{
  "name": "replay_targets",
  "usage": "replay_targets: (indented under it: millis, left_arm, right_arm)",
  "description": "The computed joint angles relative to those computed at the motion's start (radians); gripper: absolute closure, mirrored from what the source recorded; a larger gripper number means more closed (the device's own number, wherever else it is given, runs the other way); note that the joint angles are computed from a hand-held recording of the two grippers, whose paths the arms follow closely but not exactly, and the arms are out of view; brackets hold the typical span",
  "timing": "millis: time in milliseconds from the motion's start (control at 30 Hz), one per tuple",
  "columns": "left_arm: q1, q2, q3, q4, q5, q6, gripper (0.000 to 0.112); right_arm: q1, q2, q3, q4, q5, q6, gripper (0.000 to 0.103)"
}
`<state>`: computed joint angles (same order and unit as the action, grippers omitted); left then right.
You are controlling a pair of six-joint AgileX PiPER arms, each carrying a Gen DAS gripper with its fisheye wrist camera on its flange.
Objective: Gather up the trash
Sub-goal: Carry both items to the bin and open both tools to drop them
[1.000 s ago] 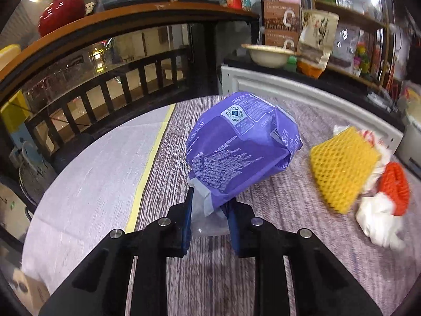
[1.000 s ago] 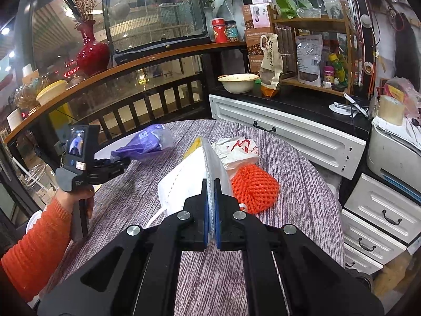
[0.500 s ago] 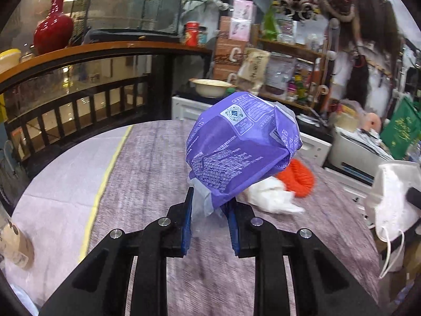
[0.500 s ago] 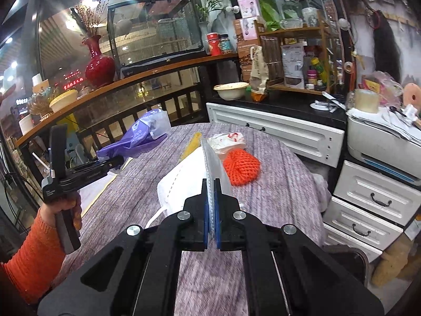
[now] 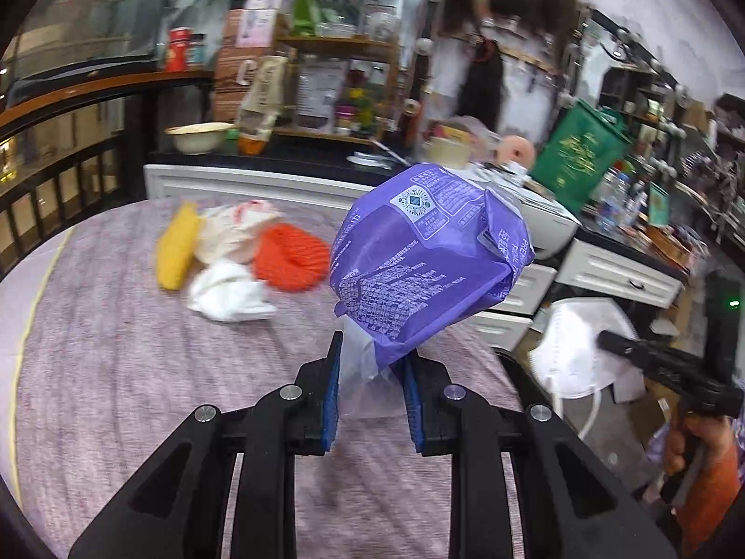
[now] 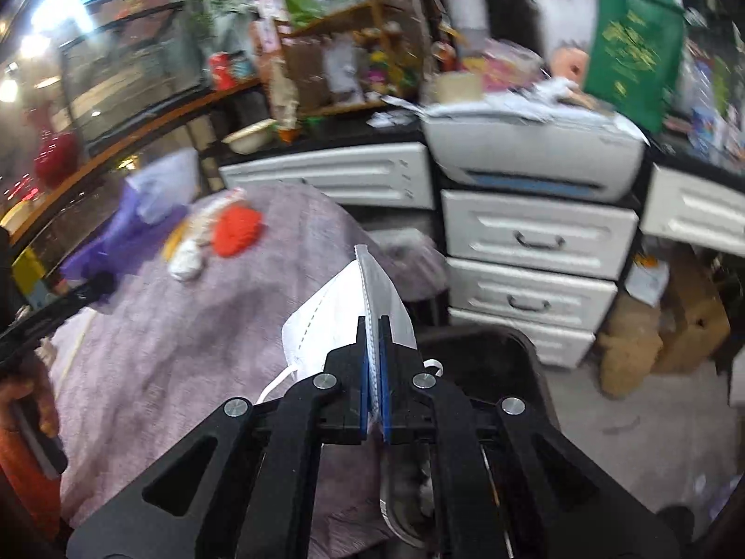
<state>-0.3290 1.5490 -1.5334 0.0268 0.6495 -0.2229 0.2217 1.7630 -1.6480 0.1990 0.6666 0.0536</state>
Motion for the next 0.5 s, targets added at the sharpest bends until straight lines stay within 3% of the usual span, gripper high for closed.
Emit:
replay_targets:
  millis: [33,67,100,167,200,267,500]
  left_arm:
    - [-0.026,0.011,-0.009,0.006,0.000,-0.005,0.089]
    - [-0.055,0.027,-0.022,0.017,0.002,-0.013,0.089]
    - [-0.079,0.043,-0.036,0.026,0.004,-0.021,0.089]
    - [-0.122,0.076,-0.061,0.036,0.006,-0.031,0.089]
    - [-0.149,0.095,-0.079,0.059,0.013,-0.048,0.089]
    - [-0.187,0.130,-0.112,0.069,0.022,-0.061,0.089]
    - [-0.302,0.281,-0.265,0.028,0.072,-0.029,0.089]
  right_arm:
    - [-0.010,0.005,0.017,-0.021,-0.001,0.023,0.097]
    - [-0.014,0.007,0.038,-0.059,-0.013,0.068,0.088]
    - [-0.022,0.010,0.060,-0.093,-0.023,0.116,0.057]
    - [-0.042,-0.007,0.127,-0.104,-0.058,0.170,0.014]
    - [-0.061,-0.033,0.190,-0.051,-0.116,0.151,0.014]
    - [-0.089,-0.049,0.238,0.023,-0.148,0.106,0.014]
    - [-0.194,-0.178,0.399,-0.018,-0.249,0.263,0.014]
